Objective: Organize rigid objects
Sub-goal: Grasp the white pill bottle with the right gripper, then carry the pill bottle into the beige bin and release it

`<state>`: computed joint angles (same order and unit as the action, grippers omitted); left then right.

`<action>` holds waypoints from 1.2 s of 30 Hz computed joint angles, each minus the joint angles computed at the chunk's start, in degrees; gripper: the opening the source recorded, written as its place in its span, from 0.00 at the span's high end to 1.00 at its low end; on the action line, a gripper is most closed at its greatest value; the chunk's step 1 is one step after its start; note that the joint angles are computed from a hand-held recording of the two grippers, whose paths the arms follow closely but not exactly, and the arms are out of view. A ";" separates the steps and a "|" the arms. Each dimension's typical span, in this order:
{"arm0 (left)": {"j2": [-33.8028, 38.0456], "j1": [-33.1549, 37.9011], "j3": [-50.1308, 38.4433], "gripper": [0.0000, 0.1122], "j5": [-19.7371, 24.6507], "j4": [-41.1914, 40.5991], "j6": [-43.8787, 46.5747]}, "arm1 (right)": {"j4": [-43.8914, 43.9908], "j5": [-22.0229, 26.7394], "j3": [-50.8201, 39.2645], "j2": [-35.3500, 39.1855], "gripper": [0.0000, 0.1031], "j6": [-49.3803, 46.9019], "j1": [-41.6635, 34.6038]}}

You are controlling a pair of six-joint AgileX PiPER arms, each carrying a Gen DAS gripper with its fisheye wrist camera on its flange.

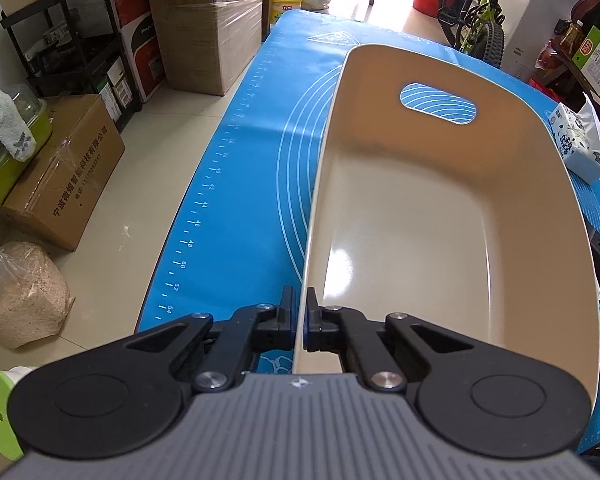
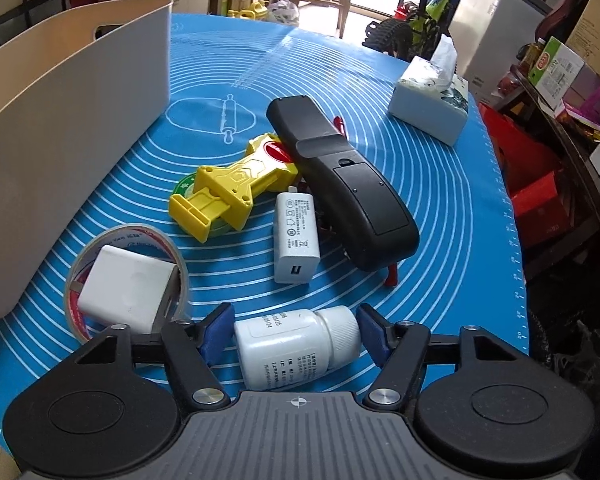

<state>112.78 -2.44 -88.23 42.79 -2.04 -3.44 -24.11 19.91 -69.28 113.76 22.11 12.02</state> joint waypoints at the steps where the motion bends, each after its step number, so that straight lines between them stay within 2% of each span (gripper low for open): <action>1: 0.01 0.03 0.02 0.96 -0.04 -0.15 0.19 | -0.47 -0.15 0.19 -0.12 0.33 0.62 0.08; 4: -0.06 0.25 0.22 0.96 -0.25 -0.63 0.89 | -3.86 -0.76 1.15 -0.61 0.33 4.42 0.63; 8: 0.00 0.30 0.16 0.96 -0.27 -0.83 1.22 | -13.68 -0.01 2.25 -1.65 0.33 15.18 2.18; 11: 0.03 0.32 0.19 0.96 -0.33 -0.97 1.42 | -21.92 0.92 3.11 -3.19 0.33 24.55 3.41; 16: 0.07 0.35 0.18 0.96 -0.37 -0.92 1.55 | -29.15 3.32 2.27 -6.12 0.33 32.83 5.06; 26: 0.09 0.12 0.23 0.96 -0.36 -0.52 1.23 | -27.62 7.44 -9.52 -6.44 0.33 32.89 10.33; 36: 0.07 0.44 0.24 0.96 -0.27 -1.17 1.71 | -15.55 9.29 -28.51 2.39 0.33 20.25 15.56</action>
